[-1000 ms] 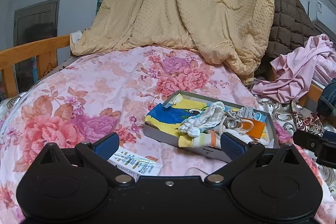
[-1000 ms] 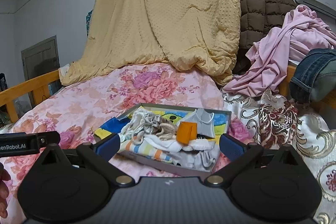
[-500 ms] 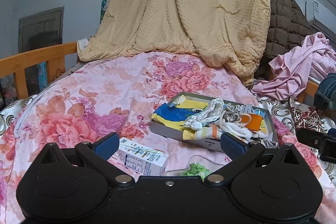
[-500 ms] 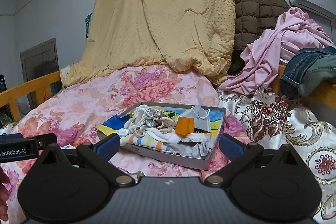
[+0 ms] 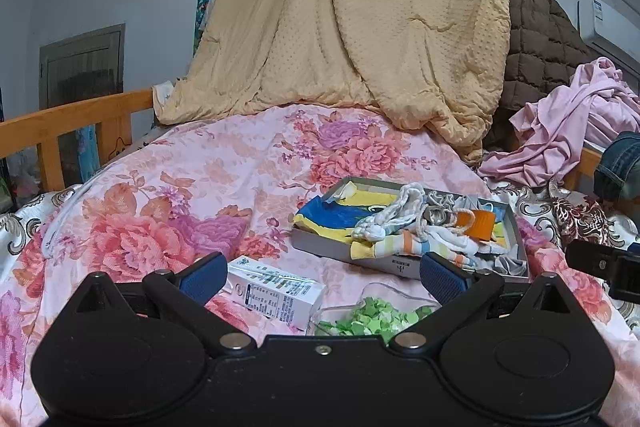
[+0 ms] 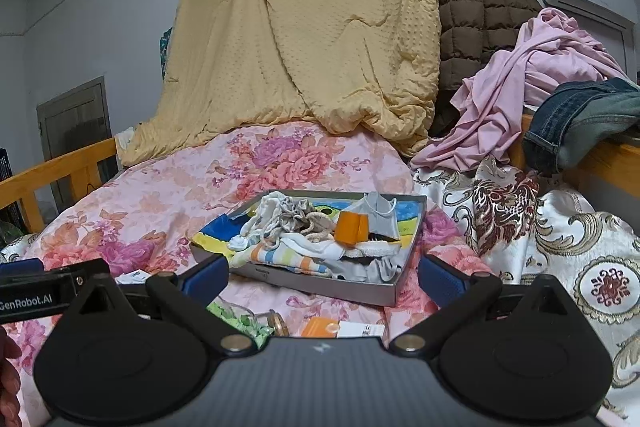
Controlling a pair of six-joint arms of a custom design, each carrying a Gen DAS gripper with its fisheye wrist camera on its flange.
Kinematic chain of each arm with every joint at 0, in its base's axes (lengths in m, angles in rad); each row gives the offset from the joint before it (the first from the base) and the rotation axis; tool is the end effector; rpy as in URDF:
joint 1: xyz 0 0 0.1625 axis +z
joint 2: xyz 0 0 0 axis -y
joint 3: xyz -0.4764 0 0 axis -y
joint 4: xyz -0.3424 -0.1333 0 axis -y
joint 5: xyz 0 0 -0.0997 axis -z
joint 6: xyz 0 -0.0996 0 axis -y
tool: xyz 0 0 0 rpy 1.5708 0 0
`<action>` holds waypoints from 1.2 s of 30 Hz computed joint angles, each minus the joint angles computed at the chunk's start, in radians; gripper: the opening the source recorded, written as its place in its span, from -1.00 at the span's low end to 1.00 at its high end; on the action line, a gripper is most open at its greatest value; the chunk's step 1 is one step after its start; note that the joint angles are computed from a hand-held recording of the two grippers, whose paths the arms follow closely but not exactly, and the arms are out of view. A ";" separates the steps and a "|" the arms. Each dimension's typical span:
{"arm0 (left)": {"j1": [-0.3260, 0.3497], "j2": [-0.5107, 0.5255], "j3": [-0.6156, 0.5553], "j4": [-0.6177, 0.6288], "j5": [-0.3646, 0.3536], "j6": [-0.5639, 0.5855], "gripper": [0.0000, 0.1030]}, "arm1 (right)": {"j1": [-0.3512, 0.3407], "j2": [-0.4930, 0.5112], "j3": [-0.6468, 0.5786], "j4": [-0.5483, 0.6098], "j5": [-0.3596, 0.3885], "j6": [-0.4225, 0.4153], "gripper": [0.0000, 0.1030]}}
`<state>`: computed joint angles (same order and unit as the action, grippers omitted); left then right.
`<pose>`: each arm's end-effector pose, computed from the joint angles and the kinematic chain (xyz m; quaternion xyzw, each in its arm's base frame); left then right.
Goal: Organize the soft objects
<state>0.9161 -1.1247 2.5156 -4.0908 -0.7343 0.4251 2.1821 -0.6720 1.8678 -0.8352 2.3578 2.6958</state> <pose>-0.0608 -0.4195 0.3170 0.2104 0.7739 -0.5250 0.2849 0.3549 -0.3971 0.0224 0.1947 -0.7659 0.5496 0.2708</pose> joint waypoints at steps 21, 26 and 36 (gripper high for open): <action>-0.106 -0.003 0.143 -0.143 0.193 -0.109 0.98 | 0.032 0.003 0.040 0.023 0.054 0.108 0.99; -0.126 0.012 0.194 -0.200 0.224 -0.093 0.98 | 0.041 0.011 0.045 0.026 0.059 0.108 0.99; -0.160 -0.004 0.246 -0.210 0.255 -0.114 0.98 | 0.084 0.041 0.048 0.039 0.088 0.105 0.99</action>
<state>0.7562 -1.1290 2.7619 -4.3008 -0.4797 0.3111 2.2661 -0.6314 1.9155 -0.7960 2.4455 2.8010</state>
